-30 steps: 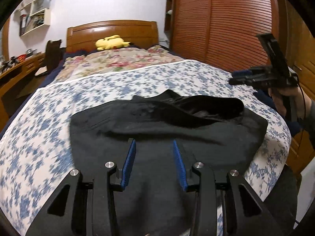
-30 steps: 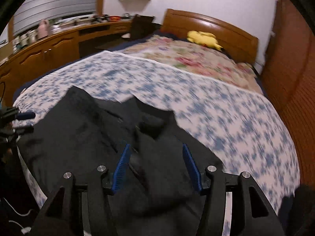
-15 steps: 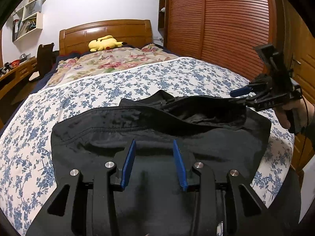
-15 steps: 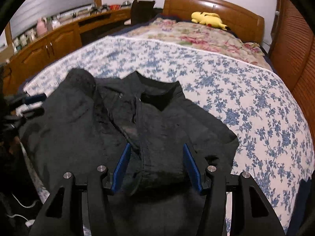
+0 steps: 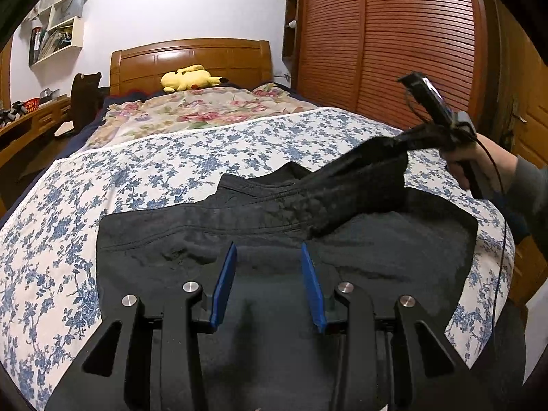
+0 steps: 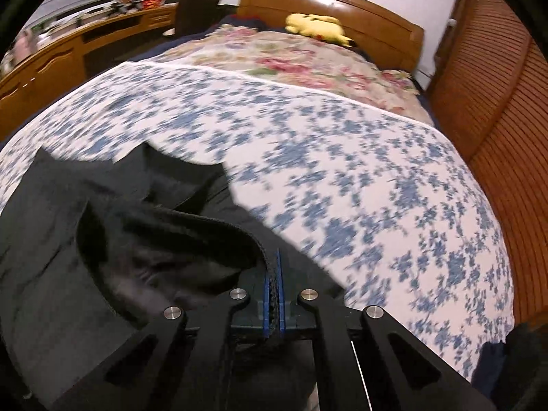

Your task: Fold large clothes

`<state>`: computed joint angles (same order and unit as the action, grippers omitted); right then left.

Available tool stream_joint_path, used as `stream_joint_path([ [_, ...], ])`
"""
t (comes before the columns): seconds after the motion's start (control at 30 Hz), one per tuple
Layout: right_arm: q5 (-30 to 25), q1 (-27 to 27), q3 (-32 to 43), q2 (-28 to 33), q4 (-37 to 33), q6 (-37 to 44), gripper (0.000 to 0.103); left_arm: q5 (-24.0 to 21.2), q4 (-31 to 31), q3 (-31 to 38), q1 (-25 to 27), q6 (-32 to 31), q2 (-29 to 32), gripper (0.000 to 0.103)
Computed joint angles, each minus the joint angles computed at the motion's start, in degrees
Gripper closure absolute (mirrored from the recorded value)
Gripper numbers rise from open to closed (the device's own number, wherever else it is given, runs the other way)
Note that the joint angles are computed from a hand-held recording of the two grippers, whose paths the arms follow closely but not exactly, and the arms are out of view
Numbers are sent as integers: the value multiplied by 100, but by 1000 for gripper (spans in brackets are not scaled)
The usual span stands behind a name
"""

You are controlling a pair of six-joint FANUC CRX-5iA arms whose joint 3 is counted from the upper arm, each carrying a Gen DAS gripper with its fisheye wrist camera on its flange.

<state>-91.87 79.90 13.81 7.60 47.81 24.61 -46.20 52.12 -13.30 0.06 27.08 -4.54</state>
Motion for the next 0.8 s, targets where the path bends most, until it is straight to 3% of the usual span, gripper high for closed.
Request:
stream_joint_path([
  [0.27, 60, -483, 272, 465, 263, 323, 101, -29, -88, 60, -51, -21, 65, 63],
  [0.5, -81, -801, 400, 752, 585, 9, 101, -38, 52, 120, -16, -40, 128, 63],
  [0.7, -477, -1169, 565, 903, 146, -486, 100, -23, -191, 252, 45, 227, 213, 63],
  [0.77, -382, -1194, 496, 772, -133, -739, 86, -43, -231, 268, 93, 265, 228, 63],
  [0.8, -351, -1149, 377, 692, -81, -882, 72, -47, -221, 260, 115, 274, 223, 63],
])
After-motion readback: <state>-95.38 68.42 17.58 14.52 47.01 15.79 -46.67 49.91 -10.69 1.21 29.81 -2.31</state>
